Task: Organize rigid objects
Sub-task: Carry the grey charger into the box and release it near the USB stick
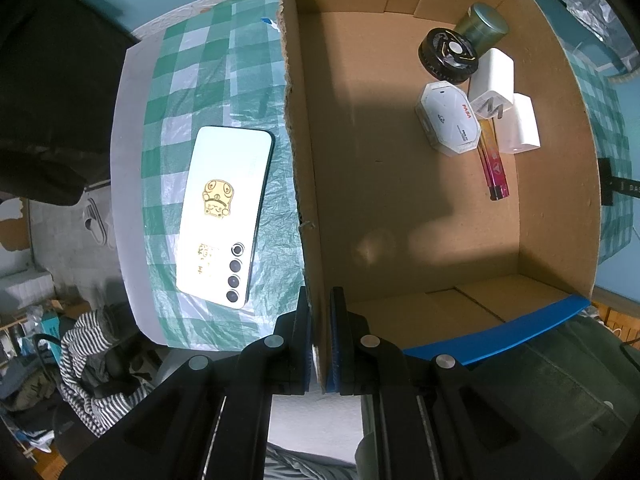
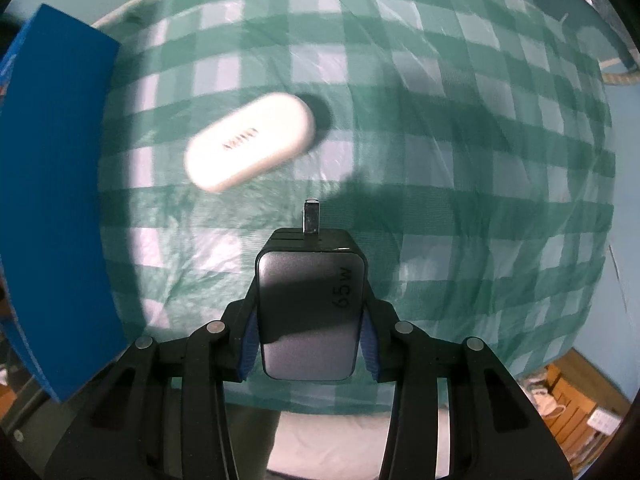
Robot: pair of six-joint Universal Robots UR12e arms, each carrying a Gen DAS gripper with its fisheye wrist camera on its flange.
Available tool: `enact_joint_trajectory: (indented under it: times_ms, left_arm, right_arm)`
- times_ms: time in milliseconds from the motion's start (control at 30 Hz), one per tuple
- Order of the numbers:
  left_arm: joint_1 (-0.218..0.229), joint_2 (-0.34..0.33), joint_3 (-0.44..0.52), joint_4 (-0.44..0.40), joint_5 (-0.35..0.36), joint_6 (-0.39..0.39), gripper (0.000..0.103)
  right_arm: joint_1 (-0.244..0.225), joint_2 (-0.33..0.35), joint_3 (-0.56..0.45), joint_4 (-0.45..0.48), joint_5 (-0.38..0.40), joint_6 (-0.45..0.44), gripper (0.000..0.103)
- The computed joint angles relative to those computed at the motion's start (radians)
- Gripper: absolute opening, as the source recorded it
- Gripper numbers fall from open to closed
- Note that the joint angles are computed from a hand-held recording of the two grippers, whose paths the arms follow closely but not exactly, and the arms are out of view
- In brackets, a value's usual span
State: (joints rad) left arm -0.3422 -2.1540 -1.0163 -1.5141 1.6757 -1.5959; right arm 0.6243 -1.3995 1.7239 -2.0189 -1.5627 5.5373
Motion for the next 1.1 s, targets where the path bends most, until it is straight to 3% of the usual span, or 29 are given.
enact_joint_trajectory:
  times_ms: [433, 633, 1100]
  left_arm:
    - [0.000, 0.002, -0.002, 0.002, -0.003, -0.004, 0.008]
    - [0.000, 0.003, -0.003, 0.003, -0.004, -0.009, 0.008]
    - [0.001, 0.004, -0.005, 0.003, -0.007, -0.017, 0.008]
  right_arm:
    - [-0.039, -0.005, -0.091, 0.121, -0.066, -0.174, 0.040]
    - [-0.077, -0.033, -0.104, 0.153, -0.093, -0.294, 0.040]
    - [-0.138, 0.006, -0.206, 0.196, -0.116, -0.587, 0.040]
